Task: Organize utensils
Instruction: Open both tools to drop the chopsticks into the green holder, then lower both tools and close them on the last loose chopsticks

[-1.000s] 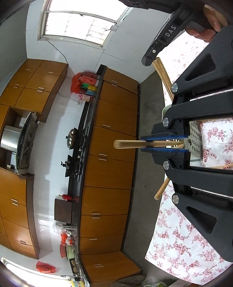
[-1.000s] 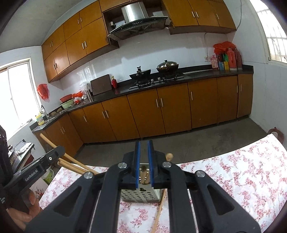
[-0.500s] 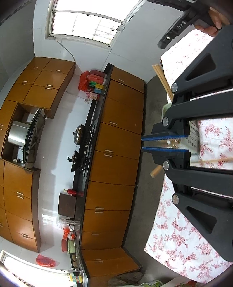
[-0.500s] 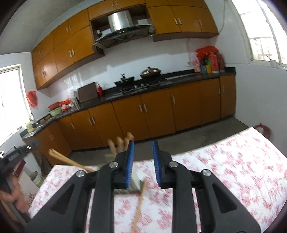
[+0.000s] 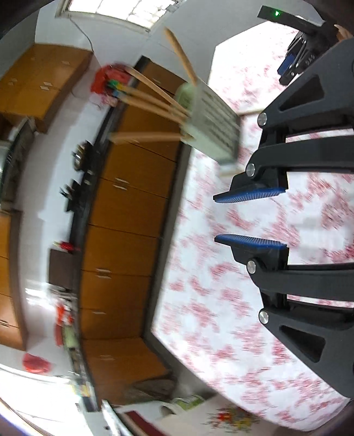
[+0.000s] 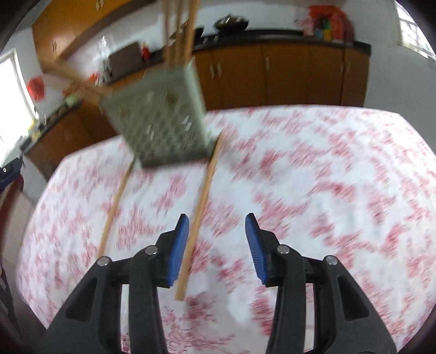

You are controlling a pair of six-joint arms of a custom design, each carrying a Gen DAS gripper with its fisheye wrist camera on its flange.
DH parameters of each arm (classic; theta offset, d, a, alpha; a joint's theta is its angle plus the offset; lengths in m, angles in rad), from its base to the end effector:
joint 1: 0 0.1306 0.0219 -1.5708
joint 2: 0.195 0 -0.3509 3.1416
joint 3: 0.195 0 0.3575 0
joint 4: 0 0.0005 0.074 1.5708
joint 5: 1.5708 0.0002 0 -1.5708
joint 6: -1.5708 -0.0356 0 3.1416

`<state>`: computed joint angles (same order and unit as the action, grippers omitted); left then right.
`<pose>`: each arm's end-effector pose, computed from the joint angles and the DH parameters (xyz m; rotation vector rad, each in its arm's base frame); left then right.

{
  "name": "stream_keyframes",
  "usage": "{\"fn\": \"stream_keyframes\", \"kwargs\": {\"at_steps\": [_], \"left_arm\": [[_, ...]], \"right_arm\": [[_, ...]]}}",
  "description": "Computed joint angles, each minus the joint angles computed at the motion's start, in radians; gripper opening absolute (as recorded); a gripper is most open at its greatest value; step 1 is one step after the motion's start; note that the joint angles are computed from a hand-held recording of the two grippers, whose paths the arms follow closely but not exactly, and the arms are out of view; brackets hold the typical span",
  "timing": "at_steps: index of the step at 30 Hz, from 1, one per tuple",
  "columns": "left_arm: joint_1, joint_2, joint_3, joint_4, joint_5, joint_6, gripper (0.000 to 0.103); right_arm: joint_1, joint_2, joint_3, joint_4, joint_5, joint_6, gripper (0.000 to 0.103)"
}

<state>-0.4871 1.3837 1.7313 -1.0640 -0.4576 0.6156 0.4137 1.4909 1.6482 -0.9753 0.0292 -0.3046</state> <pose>0.3964 -0.1928 0.5336 -0.3723 2.1704 -0.0878 0.4493 0.1956 0.4551 -0.1175 2.4072 0.3018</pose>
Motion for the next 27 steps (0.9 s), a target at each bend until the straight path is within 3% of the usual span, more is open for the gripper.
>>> {"fn": "stream_keyframes", "kwargs": {"at_steps": [7,11,13,22,27], "left_arm": [[-0.002,-0.03,-0.114,-0.011,0.027,0.039,0.025],[-0.018,-0.021,-0.125,-0.002,0.05,0.039,0.029],[-0.024,-0.013,-0.128,0.012,0.068,0.031,0.032],[-0.084,0.082,-0.087,0.033,0.164,-0.008,0.038],[-0.116,0.145,-0.049,0.017,0.163,-0.04,0.038]], "right_arm": [[0.065,0.061,0.016,-0.014,0.076,0.026,0.042],[0.066,0.061,0.005,-0.007,0.133,0.051,0.01],[0.048,0.057,0.001,-0.004,0.113,0.034,0.009],[-0.084,0.027,-0.029,-0.014,0.162,-0.105,0.008],[-0.11,0.005,-0.056,-0.005,0.147,-0.092,0.008]]}}
